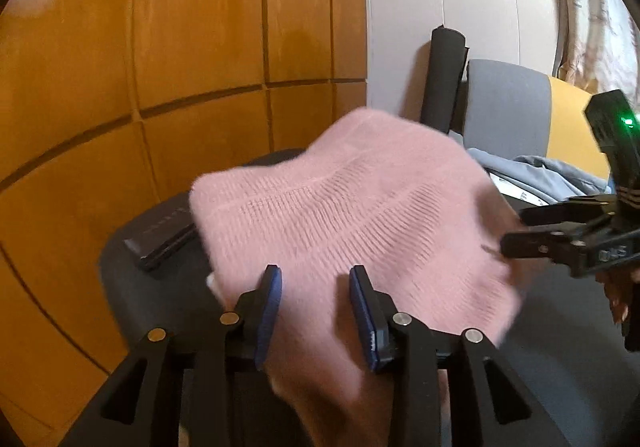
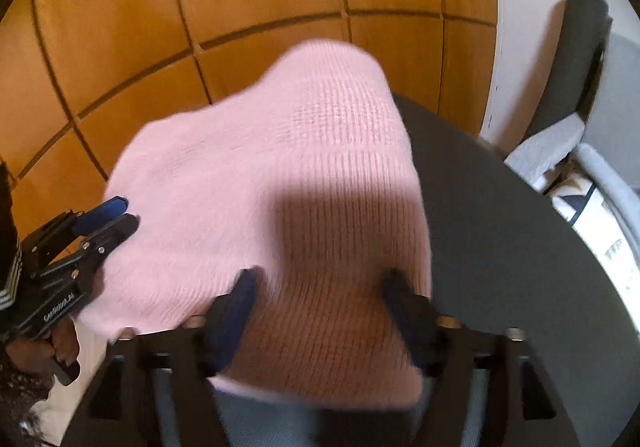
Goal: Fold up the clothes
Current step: 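Lift the folded pink sweater with both grippers and carry it onto the white towel, then open both grippers and release the sweater on the towel stack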
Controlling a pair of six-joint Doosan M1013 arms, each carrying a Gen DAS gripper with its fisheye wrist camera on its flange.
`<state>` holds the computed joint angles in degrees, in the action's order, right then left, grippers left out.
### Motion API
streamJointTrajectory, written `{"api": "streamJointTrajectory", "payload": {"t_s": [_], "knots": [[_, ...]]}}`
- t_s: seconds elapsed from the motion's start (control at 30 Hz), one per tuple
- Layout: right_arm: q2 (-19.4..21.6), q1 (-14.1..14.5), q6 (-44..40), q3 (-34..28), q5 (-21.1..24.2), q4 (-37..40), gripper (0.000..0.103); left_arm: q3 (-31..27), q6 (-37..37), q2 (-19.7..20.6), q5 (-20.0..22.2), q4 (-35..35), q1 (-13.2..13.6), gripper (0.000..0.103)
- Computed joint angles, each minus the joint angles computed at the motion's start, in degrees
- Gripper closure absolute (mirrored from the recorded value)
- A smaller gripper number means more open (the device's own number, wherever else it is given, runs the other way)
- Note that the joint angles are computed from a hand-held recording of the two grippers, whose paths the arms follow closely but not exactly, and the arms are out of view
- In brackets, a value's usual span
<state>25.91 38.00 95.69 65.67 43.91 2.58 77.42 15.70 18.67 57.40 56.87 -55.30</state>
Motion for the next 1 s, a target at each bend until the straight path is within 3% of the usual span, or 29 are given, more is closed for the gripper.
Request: {"api": "streamJointTrajectory", "payload": {"t_s": [0.03, 0.1, 0.27, 0.33, 0.5, 0.8, 0.87, 0.93, 1.0], "knots": [[-1.1, 0.3, 2.0, 1.4, -1.1, -1.6, 0.010, 0.4, -1.2, -0.4, 1.9, 1.8, -1.3, 0.067], [-3.8, 0.9, 6.3, 5.3, -4.5, -3.1, 0.008, 0.6, -4.3, -0.5, 5.0, 4.1, -3.4, 0.066], [-9.3, 2.8, 16.2, 12.9, -7.7, -6.0, 0.000, 2.8, -14.2, -2.3, 6.0, 0.5, -6.2, 0.065], [-11.8, 5.2, 21.8, 15.6, -6.9, -10.7, 0.000, 3.4, -18.9, -3.0, 6.6, -1.8, -6.8, 0.065], [-13.4, 9.5, 30.6, 16.1, -1.8, -22.3, 0.000, 3.3, -26.5, -3.5, 11.0, -6.1, -8.3, 0.065], [-13.9, 14.2, 35.0, 16.4, 1.6, -31.3, 0.000, -1.6, -20.6, -0.9, 21.7, -7.4, -10.8, 0.064], [-13.9, 14.5, 37.1, 16.5, 2.8, -33.3, 0.000, -3.9, -17.5, 0.2, 22.0, -10.7, -10.3, 0.064], [-14.1, 14.6, 38.2, 16.7, 3.4, -34.0, 0.000, -4.2, -15.9, 0.3, 18.6, -13.0, -9.8, 0.064], [-14.6, 14.3, 39.3, 17.2, 3.8, -34.0, 0.000, -4.4, -15.5, 0.6, 17.8, -12.6, -10.1, 0.064]]}}
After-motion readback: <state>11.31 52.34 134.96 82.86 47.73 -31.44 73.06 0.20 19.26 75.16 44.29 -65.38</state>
